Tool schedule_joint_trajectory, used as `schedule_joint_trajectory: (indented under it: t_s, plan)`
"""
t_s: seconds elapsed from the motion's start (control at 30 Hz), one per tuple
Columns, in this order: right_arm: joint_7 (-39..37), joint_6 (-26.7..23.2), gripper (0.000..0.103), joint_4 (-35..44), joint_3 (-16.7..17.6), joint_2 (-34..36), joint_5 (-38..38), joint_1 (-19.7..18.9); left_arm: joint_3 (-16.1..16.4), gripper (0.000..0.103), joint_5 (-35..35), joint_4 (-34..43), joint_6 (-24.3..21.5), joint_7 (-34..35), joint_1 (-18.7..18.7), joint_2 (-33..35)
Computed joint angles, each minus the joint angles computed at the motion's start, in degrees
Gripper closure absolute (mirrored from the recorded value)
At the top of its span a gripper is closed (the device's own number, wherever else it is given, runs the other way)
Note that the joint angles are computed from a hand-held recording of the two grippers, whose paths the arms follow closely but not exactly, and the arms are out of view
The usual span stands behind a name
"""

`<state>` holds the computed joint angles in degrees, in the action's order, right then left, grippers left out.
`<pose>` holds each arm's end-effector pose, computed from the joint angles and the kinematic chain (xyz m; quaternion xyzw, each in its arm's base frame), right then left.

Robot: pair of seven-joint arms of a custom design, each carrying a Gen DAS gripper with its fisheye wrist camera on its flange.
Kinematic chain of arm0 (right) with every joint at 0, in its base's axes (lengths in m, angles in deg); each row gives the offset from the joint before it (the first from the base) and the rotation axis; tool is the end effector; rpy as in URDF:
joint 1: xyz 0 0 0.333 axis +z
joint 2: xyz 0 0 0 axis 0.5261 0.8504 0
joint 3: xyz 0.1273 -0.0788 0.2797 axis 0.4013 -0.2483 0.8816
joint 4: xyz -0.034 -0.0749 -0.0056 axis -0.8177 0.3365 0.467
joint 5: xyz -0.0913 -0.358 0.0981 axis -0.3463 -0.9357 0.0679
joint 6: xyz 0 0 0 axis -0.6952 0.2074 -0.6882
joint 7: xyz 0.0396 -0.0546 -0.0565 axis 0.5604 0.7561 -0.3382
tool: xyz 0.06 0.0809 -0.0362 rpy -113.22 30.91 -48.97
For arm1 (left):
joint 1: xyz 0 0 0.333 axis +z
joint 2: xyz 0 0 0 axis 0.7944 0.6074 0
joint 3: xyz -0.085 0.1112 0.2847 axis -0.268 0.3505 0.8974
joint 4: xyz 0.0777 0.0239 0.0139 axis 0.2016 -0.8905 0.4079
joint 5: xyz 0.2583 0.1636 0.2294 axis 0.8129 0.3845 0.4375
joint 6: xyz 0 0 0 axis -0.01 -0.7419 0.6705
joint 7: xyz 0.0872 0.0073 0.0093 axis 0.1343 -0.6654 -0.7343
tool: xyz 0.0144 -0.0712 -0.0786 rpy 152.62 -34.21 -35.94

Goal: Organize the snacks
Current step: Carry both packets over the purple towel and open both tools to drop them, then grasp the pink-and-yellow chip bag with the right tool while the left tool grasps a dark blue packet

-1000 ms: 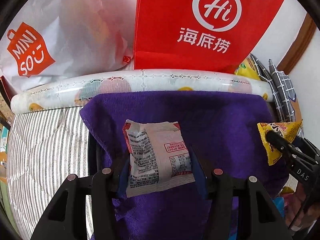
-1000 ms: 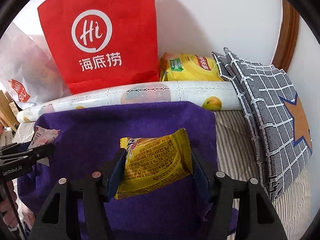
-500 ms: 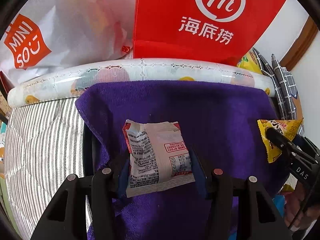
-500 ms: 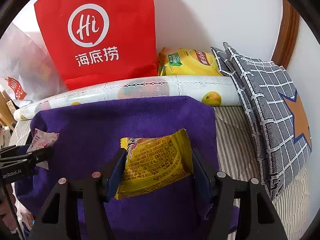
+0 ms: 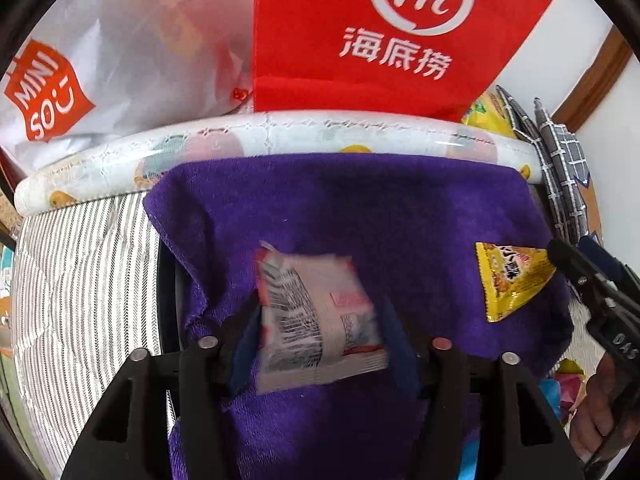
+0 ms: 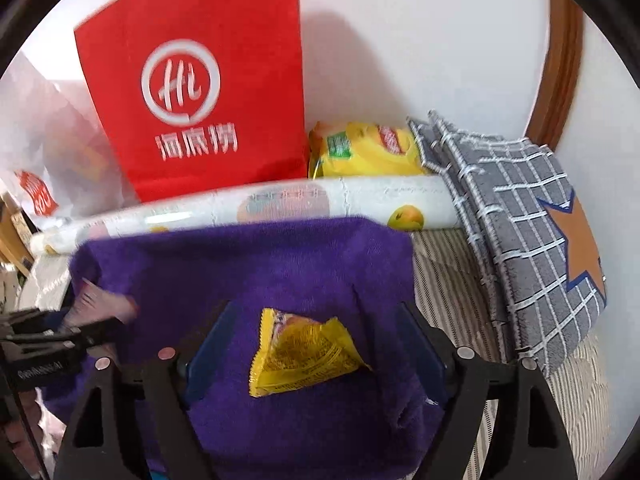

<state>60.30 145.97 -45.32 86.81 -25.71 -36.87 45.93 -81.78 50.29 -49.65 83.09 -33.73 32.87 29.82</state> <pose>0.5473 0.1519 0.4402 -0.7971 0.4866 -0.1746 0.3122 0.4738 -0.3225 0.4257 -0.8048 0.5429 -0.1974 0.1363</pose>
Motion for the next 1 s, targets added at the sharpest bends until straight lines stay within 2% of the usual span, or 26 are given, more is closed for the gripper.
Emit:
schedule_joint_trajectory:
  t_s: [0.1,0.2,0.3,0.37,0.4,0.43,0.53,0.67,0.8,0.9,0.93,1.0]
  plan:
    - [-2.7,1.3,0.011,-1.6,0.0,-2.7,4.2,0.4,-0.3,0.033,3.0,0.7,-1.8,-2.0,-0.6,-0.8]
    - [-3.0,3.1,0.009,-4.4,-1.0,-5.8,4.0,1.5,-0.9,0.032,4.8,1.3,-3.2,-3.0,-1.0,-1.7]
    - [4.8,4.7,0.009,-7.5,-1.4,-8.5,-4.6,0.9,-1.6,0.032,4.9,2.3,-5.3,-2.9,-1.4,-2.2]
    - [15.2,6.2,0.009,-10.4,0.6,-10.8,-15.2,-2.7,-2.0,0.032,5.5,3.0,-6.5,-3.3,-1.8,-2.5]
    - [17.7,7.0,0.009,-11.7,1.1,-12.0,-18.4,-3.9,-2.4,0.031,5.4,3.7,-7.6,-3.3,-2.1,-2.6]
    - [17.7,7.6,0.009,-12.9,0.2,-13.0,-18.8,-3.3,-2.6,0.03,5.3,3.9,-8.2,-3.1,-2.3,-2.8]
    - [13.2,10.5,0.009,-16.8,-6.9,-16.1,-15.6,3.2,-3.4,0.029,8.2,4.1,-8.2,-5.1,-3.1,-4.0]
    - [16.8,11.4,0.009,-21.5,-6.0,-19.9,-21.4,-0.7,-4.3,0.029,11.1,3.3,-5.3,-6.6,-3.6,-5.7]
    - [15.9,11.8,0.009,-25.9,-12.4,-24.4,-22.2,3.4,-5.3,0.029,13.7,1.8,-1.9,-9.1,-3.5,-7.9]
    - [12.0,12.4,0.009,-28.7,-21.5,-28.0,-20.6,10.8,-6.7,0.029,17.3,0.5,-2.4,-13.7,-3.4,-9.5]
    - [11.2,12.7,0.009,-29.3,-23.4,-28.7,-20.2,12.2,-7.0,0.029,17.4,0.3,-2.6,-14.0,-3.4,-9.8]
    - [8.4,12.3,0.009,-30.2,-29.6,-30.4,-19.0,17.2,-7.8,0.029,16.9,0.0,-5.3,-13.9,-3.7,-10.4]
